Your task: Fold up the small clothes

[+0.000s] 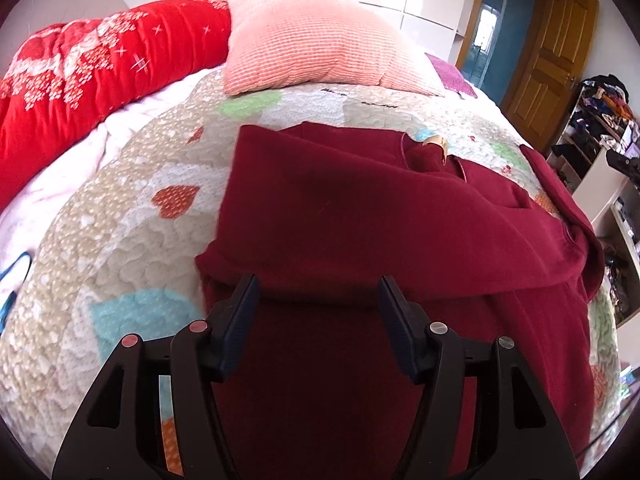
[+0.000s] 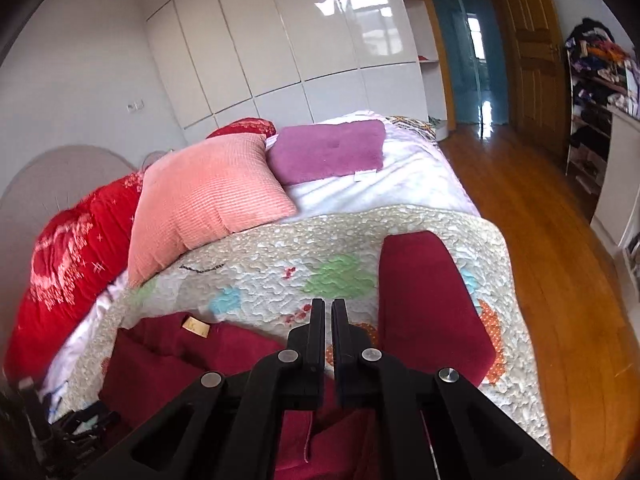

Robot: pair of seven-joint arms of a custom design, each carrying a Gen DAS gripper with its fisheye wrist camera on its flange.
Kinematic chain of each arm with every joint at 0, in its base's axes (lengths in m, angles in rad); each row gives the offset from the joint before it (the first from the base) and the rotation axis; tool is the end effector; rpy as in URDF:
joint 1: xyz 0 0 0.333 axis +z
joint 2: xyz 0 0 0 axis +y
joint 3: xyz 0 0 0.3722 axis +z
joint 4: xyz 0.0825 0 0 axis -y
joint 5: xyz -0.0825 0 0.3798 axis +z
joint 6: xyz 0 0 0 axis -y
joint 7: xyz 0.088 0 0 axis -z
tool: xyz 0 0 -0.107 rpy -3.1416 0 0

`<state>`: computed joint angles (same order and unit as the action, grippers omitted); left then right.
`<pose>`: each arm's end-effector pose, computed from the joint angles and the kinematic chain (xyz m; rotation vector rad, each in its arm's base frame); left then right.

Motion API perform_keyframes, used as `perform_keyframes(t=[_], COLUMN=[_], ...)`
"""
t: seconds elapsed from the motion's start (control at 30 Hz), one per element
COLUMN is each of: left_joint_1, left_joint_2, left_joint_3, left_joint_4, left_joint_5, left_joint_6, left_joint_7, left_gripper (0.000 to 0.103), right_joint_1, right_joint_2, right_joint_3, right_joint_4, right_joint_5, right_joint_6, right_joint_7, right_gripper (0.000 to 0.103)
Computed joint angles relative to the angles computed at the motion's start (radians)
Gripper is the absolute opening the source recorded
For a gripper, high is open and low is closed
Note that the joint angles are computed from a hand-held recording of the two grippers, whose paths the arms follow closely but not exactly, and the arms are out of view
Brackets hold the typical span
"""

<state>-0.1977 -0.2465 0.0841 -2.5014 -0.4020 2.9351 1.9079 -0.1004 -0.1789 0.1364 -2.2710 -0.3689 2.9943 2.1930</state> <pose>0.4685 -0.0258 0.5052 -1.7964 1.9474 -0.8217 0.5206 0.0497 0.5934 -1.4506 1.8430 -0.7586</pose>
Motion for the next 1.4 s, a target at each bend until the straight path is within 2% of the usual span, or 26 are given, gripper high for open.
perform_keyframes(t=[0.07, 0.13, 0.17, 0.2, 0.3, 0.37, 0.43, 0.57, 0.63, 0.67, 0.7, 0.73, 0.77, 0.8, 0.83, 0.93, 0.97, 1.0, 1.13, 1.23, 1.33, 1.4], left_joint_1=[-0.002, 0.001, 0.007, 0.007, -0.047, -0.101, -0.129, -0.105, -0.105, -0.100, -0.089, -0.079, -0.073, -0.069, -0.069, -0.082, -0.087, -0.097, -0.080, -0.061, -0.040, -0.018], left_joint_2=[-0.026, -0.045, -0.048, -0.050, -0.041, -0.031, -0.025, -0.016, -0.014, -0.011, -0.007, -0.007, -0.006, -0.007, -0.010, -0.024, -0.029, -0.036, -0.050, -0.056, -0.054, -0.049], left_joint_3=[0.014, 0.022, 0.020, 0.024, 0.076, 0.126, 0.152, 0.126, 0.126, 0.120, 0.109, 0.101, 0.096, 0.094, 0.097, 0.111, 0.119, 0.132, 0.138, 0.140, 0.145, 0.137], left_joint_4=[-0.013, -0.034, -0.043, -0.049, -0.053, -0.041, -0.025, -0.019, -0.014, -0.012, -0.011, -0.011, -0.010, -0.008, -0.007, -0.004, -0.001, 0.004, 0.016, 0.025, 0.040, 0.048], left_joint_5=[-0.015, -0.017, -0.005, 0.005, -0.005, -0.036, -0.071, -0.109, -0.136, -0.143, -0.143, -0.142, -0.144, -0.150, -0.162, -0.220, -0.241, -0.270, -0.343, -0.395, -0.458, -0.492], left_joint_6=[-0.006, 0.025, 0.042, 0.059, 0.101, 0.090, 0.057, 0.058, 0.052, 0.052, 0.053, 0.050, 0.045, 0.037, 0.032, 0.031, 0.025, 0.013, -0.017, -0.031, -0.057, -0.073], left_joint_7=[0.007, 0.007, -0.006, -0.015, 0.003, 0.034, 0.075, 0.110, 0.134, 0.139, 0.139, 0.138, 0.140, 0.144, 0.155, 0.193, 0.206, 0.226, 0.259, 0.275, 0.292, 0.298], left_gripper=[0.061, 0.063, 0.063, 0.063, 0.063, 0.063, 0.063, 0.063, 0.063, 0.063, 0.063, 0.063, 0.063, 0.063, 0.063, 0.063, 0.063, 0.063, 0.063, 0.063, 0.063, 0.063], right_joint_1=[-0.003, -0.007, -0.008, -0.006, 0.017, 0.037, 0.053, 0.058, 0.073, 0.087, 0.106, 0.121, 0.124, 0.123, 0.113, 0.128, 0.138, 0.162, 0.293, 0.396, 0.460, 0.481], right_joint_2=[0.031, 0.078, 0.098, 0.126, 0.201, 0.248, 0.288, 0.358, 0.367, 0.365, 0.361, 0.349, 0.336, 0.316, 0.286, 0.208, 0.176, 0.145, 0.070, 0.072, 0.111, 0.157], right_joint_3=[0.010, 0.013, 0.010, 0.008, -0.022, -0.052, -0.083, -0.118, -0.142, -0.156, -0.175, -0.189, -0.196, -0.199, -0.192, -0.177, -0.164, -0.154, -0.148, -0.135, -0.088, -0.053], right_joint_4=[0.030, 0.071, 0.086, 0.110, 0.183, 0.223, 0.255, 0.296, 0.292, 0.293, 0.297, 0.290, 0.277, 0.255, 0.219, 0.154, 0.126, 0.106, 0.081, 0.105, 0.122, 0.134], right_joint_5=[-0.024, -0.096, -0.146, -0.208, -0.347, -0.349, -0.326, -0.164, -0.154, -0.158, -0.181, -0.188, -0.162, -0.117, -0.033, 0.143, 0.277, 0.432, 0.768, 0.952, 1.048, 1.054], right_joint_6=[-0.045, -0.110, -0.129, -0.149, -0.232, -0.264, -0.283, -0.286, -0.261, -0.266, -0.288, -0.294, -0.277, -0.246, -0.186, -0.107, -0.070, -0.048, -0.010, -0.010, -0.002, 0.009], right_joint_7=[0.016, 0.078, 0.118, 0.162, 0.272, 0.295, 0.311, 0.214, 0.191, 0.187, 0.195, 0.195, 0.176, 0.147, 0.080, -0.109, -0.226, -0.364, -0.667, -0.838, -0.933, -0.949], right_gripper=[0.005, 0.027, 0.051, 0.056, 0.056, 0.056, 0.056, 0.056, 0.056, 0.054, 0.041, 0.031, 0.010, 0.008, 0.008, 0.008, 0.008, 0.008, 0.008, 0.008, 0.008, 0.008])
